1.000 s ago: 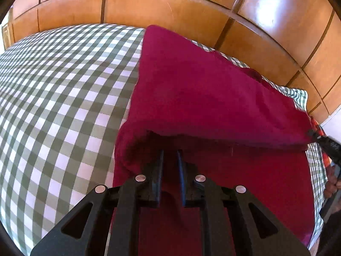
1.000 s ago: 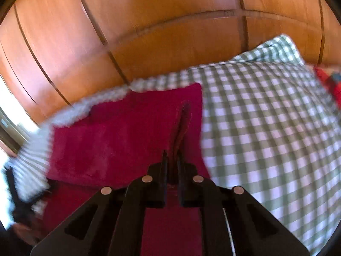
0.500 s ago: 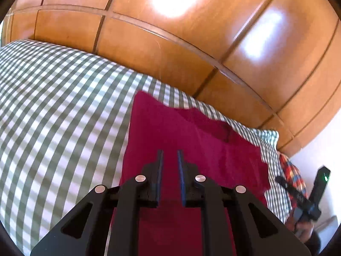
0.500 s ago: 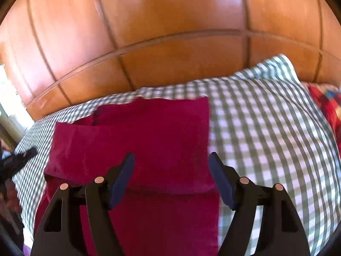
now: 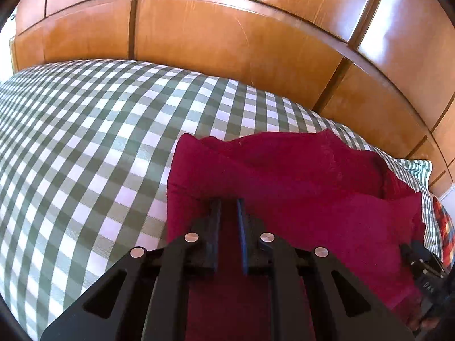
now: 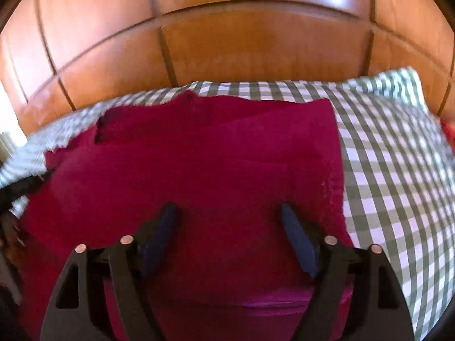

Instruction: Fold small clothes

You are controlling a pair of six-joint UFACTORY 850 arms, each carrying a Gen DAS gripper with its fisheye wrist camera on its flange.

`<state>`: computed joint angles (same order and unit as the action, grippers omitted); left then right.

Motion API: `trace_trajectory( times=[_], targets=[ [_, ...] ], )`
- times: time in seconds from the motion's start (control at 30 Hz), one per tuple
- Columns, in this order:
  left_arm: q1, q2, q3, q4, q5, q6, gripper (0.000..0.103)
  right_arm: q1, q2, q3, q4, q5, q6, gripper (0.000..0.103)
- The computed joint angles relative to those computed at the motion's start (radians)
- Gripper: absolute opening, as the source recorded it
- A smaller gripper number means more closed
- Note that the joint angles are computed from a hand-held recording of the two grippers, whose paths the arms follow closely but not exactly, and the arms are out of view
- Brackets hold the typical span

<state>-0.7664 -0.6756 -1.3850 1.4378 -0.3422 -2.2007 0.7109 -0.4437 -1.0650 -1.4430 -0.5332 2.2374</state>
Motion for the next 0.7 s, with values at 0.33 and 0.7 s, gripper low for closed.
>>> trace_trajectory(
  times=[0.33,0.7],
  targets=[
    [-0.079,0.072,0.057,-0.072,-0.130,0.081,0.012,-0.006,0.012,0.028,-0.083,0.013,0.090,0.080],
    [-0.213,0.220,0.253,0.029,-0.232,-0.061,0.033,0.046,0.054,0.024,0.056,-0.041,-0.045,0.097]
  ],
)
